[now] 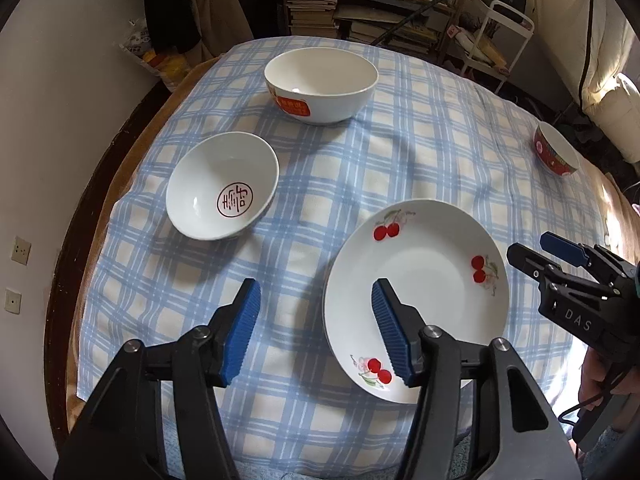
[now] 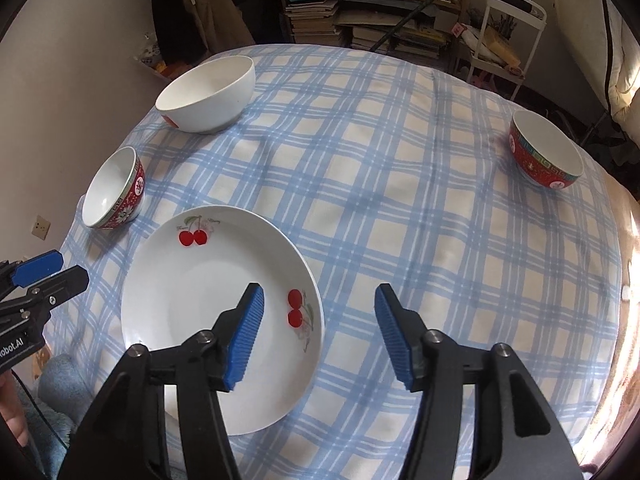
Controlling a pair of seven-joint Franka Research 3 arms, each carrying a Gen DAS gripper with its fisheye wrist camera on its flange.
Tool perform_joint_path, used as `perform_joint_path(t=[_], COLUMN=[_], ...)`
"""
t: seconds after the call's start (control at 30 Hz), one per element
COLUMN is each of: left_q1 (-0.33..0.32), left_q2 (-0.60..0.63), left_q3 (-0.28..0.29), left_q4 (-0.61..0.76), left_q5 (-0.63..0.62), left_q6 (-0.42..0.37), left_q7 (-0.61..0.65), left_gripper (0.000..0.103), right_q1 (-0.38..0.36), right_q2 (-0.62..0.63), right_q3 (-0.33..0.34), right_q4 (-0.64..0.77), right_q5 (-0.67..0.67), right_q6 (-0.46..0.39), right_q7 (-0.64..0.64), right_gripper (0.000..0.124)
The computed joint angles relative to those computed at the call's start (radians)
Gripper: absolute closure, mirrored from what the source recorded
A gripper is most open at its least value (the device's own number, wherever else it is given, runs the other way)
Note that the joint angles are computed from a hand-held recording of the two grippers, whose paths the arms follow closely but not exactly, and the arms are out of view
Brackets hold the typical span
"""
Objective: Organize plates and bowls
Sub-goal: 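Grip a plain white bowl rim with the left tool while the right tool grips another white bowl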
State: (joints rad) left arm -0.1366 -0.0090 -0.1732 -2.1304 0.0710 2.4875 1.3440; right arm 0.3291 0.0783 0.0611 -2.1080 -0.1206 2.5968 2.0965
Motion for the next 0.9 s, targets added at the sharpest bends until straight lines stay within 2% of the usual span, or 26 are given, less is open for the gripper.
perform_joint_path(t=[0.03, 0.17, 0.2, 0.3, 0.43, 0.53, 0.67, 0.73, 0.9], left_q1=[0.003, 0.014, 0.016, 0.023, 0.039, 0.04, 0.047, 0.045, 0.044], left_q2=[0.006, 0.034, 0.046, 0.087, 0.147, 0.207, 0.311, 0.36, 0.474], left_q3=[0.003, 0.009, 0.01, 0.015, 0.016, 0.024, 0.028, 0.035, 0.045], left_q4=[0.018, 0.085, 0.105, 0.168, 0.25, 0.327, 0.461, 0.517, 0.644], left_q5=[-0.006, 0.057, 0.091, 0.153, 0.133, 0.178, 0.181, 0.195, 0.209], left_q6=[-0.013, -0.035, -0.042, -0.043, -0.04, -0.041, -0.075, -0.076, -0.06], left_q7=[0.001, -0.018, -0.031, -0.04, 0.017, 0.015, 0.027, 0.023, 0.007], left_gripper=[0.028, 0.024, 0.022, 0.015, 0.013, 0.013, 0.013, 0.013, 0.013], right_q1=[0.001, 0.0, -0.002, -0.002, -0.005, -0.013, -0.026, -0.014, -0.036], right_q2=[-0.001, 0.009, 0.014, 0.045, 0.116, 0.173, 0.273, 0.324, 0.455], right_q3=[0.0, -0.004, -0.006, -0.015, -0.029, -0.033, -0.032, -0.054, -0.042], right_q4=[0.007, 0.055, 0.067, 0.12, 0.218, 0.292, 0.436, 0.503, 0.672], right_q5=[-0.005, -0.015, -0.012, -0.031, -0.007, 0.057, 0.125, 0.12, 0.214], right_q6=[-0.004, -0.014, -0.004, 0.01, 0.004, -0.007, -0.071, -0.083, -0.103], right_q7=[-0.002, 0.013, 0.01, 0.013, 0.007, -0.034, -0.12, -0.112, -0.18], right_gripper=[0.059, 0.042, 0.035, 0.026, 0.023, 0.022, 0.022, 0.022, 0.022])
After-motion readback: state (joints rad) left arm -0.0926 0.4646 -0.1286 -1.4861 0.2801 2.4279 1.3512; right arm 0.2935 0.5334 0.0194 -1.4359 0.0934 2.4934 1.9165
